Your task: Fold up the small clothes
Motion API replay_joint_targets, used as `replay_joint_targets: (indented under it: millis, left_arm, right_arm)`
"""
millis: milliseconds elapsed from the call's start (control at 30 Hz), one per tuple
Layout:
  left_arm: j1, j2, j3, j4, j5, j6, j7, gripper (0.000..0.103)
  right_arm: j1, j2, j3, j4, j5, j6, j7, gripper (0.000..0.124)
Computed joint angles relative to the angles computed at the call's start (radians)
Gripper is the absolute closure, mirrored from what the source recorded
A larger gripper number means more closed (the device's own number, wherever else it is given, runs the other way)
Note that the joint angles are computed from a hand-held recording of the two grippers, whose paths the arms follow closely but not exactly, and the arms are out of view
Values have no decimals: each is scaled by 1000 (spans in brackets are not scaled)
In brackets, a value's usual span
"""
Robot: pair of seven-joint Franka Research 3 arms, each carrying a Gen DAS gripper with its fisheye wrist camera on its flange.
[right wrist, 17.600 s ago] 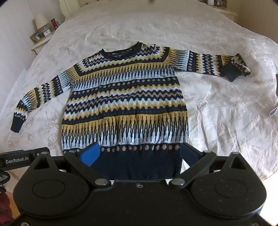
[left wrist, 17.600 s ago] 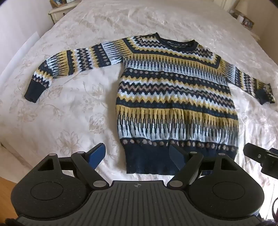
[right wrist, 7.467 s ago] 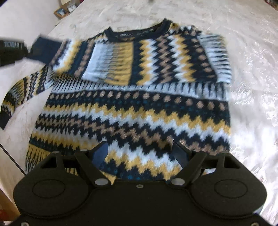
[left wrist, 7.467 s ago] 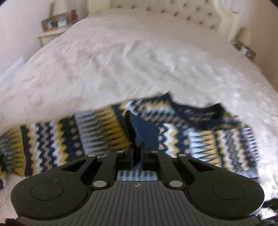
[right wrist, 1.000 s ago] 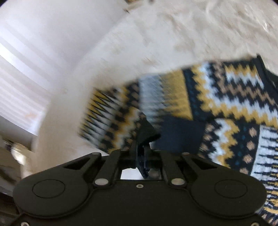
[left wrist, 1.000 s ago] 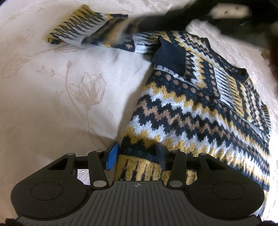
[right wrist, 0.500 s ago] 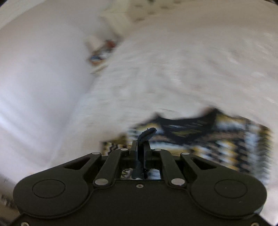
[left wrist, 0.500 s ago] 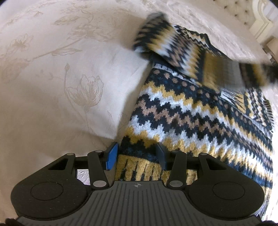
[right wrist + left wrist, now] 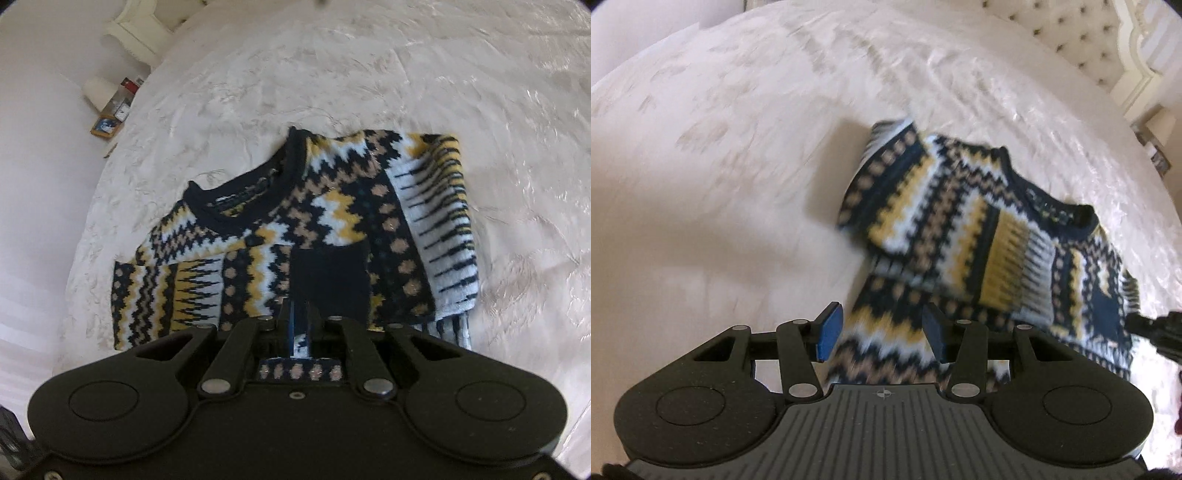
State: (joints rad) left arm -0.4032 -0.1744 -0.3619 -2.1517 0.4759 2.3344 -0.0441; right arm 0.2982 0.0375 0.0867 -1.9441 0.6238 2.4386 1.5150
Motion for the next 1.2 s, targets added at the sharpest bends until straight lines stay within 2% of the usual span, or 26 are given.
replay_joint_targets:
  millis: [33,67,100,167,333,467,533,567,633,700,800,867,933,967,1033,1100,1200]
  left_arm:
    - [3,16,2,16,10,0,10,57]
    - [5,30,3,28,17,4,16,57]
    - [6,43,5,38,23,10,18,57]
    - [4,64,8,52,25,16,20,57]
    - [-10,85,15,58,-6,31,51,57]
    - [-16,77,17,48,-24,16,67,57]
    - [-16,74,17,44,-28,8,68,57]
    - [-16,74,17,45,-27,3,69,57]
    - [-16,75,16,45,-24,-6,68,57]
    - [-16,76,16,45,-22,-12,69,57]
    - [-16,75,16,42,-13,-13,68,57]
    - [-17,74,15,40,-10,-15,67,57]
    - [-17,75,15,37,-10,-10,65,57]
    - [-18,75,15,36,-10,-9,67,57]
    - [-18,79,16,42,-10,-13,76,57]
    - [-16,83,17,52,-3,-18,79,57]
    - [-9,87,22,66,19,-16,81,57]
  right_arm:
    - [1,7,0,3,-14,6,10,101]
    - [2,10,0,1,-23,13,14,94]
    - [4,16,1,0,-36,28,24,78]
    - [7,26,4,-5,-43,55,22,59]
    - [8,81,3,30,-100,57,32,59]
    - [3,115,9,48,-90,55,30,59]
    - [1,122,11,61,-92,37,23,80]
    - [1,122,11,70,-98,19,27,111]
    - [-12,107,25,72,-11,13,-18,113]
    - [-33,63,46,71,192,9,-160,113]
    - [-36,-6,35,77,429,-8,-308,113]
    - [-28,-46,18,65,463,32,-334,113]
    - [-19,-61,6,43,359,96,-283,113]
    - [-22,-54,-1,35,251,107,-210,113]
    - [-24,-24,-11,22,63,114,-76,113]
    - [-26,11,-21,24,-105,81,18,113]
    - [-30,38,-24,18,-176,44,62,112]
